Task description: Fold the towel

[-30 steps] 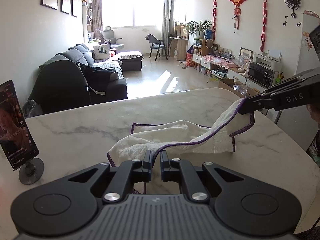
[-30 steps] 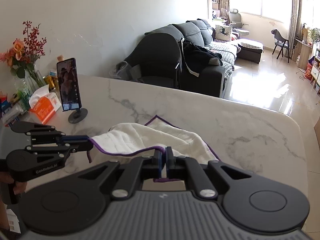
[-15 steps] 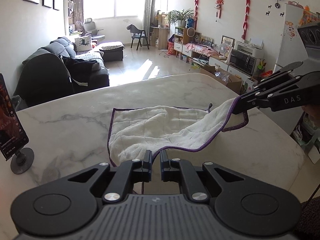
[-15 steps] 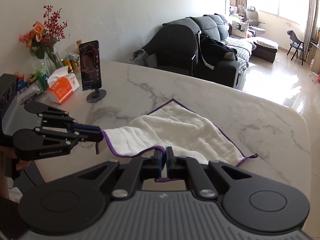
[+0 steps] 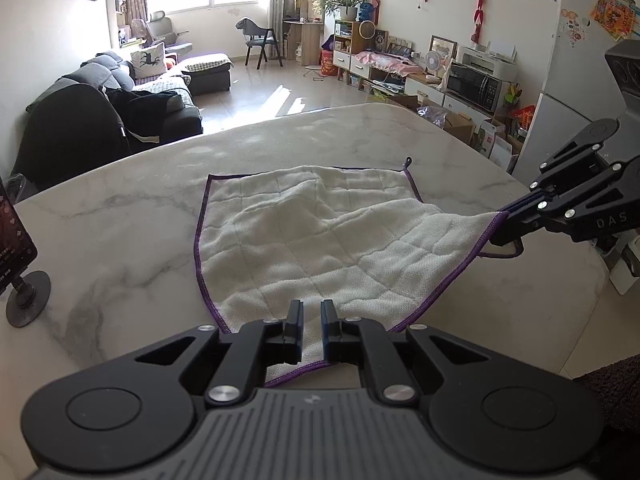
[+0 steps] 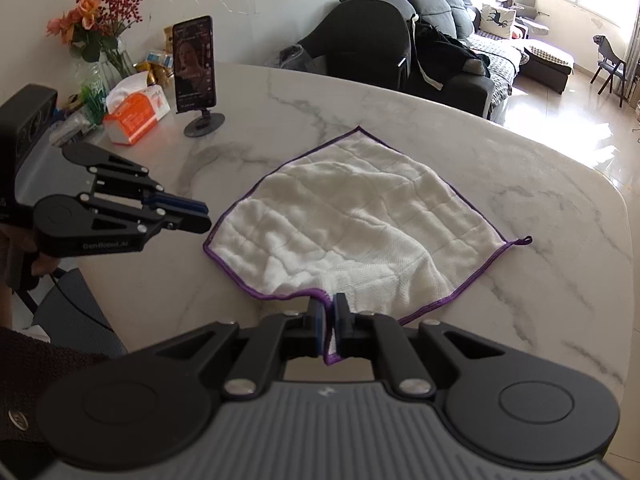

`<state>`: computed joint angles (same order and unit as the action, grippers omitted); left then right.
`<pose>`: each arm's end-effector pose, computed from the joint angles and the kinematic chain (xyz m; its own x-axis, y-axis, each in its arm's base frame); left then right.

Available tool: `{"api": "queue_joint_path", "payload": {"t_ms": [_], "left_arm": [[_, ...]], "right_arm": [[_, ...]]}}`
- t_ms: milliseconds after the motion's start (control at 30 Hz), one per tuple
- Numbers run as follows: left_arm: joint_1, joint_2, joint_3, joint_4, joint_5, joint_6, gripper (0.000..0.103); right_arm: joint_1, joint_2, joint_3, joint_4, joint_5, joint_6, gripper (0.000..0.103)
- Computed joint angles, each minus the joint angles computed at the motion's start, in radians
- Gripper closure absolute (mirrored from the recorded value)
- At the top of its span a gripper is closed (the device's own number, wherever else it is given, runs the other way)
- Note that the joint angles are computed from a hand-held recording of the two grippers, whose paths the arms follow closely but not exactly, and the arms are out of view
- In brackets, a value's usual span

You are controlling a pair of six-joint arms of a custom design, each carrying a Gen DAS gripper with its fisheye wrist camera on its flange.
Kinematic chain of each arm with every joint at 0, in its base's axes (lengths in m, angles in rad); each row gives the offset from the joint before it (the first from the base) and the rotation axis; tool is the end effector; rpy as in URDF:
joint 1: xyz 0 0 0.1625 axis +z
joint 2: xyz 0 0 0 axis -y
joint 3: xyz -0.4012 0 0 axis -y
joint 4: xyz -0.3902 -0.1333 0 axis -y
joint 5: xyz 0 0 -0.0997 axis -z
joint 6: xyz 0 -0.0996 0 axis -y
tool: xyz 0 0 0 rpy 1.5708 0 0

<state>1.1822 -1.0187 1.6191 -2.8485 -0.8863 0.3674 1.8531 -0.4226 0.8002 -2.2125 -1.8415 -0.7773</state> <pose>-0.0678 -0.6837 0.2860 -0.7032 0.1908 -0.6849 0.5870 0.6993 -0.4079 0.3392 -0.7866 0.1166 -0.4849 -0.7938 0.3671 -0.8544 0.5196 -0.0050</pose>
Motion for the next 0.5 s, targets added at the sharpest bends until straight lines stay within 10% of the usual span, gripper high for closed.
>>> {"api": "queue_joint_path", "payload": {"t_ms": [333, 500], "left_arm": [[0.023, 0.040, -0.064, 0.059, 0.022, -0.024, 0.092], [0.026, 0.077, -0.122, 0.080, 0.081, -0.028, 0.042]], "right_arm": [[-0.015, 0.032, -0.048, 0.122, -0.065, 0.067, 0.087], [-0.020, 0.048, -0.086, 0.124, -0.067, 0.097, 0.052]]}}
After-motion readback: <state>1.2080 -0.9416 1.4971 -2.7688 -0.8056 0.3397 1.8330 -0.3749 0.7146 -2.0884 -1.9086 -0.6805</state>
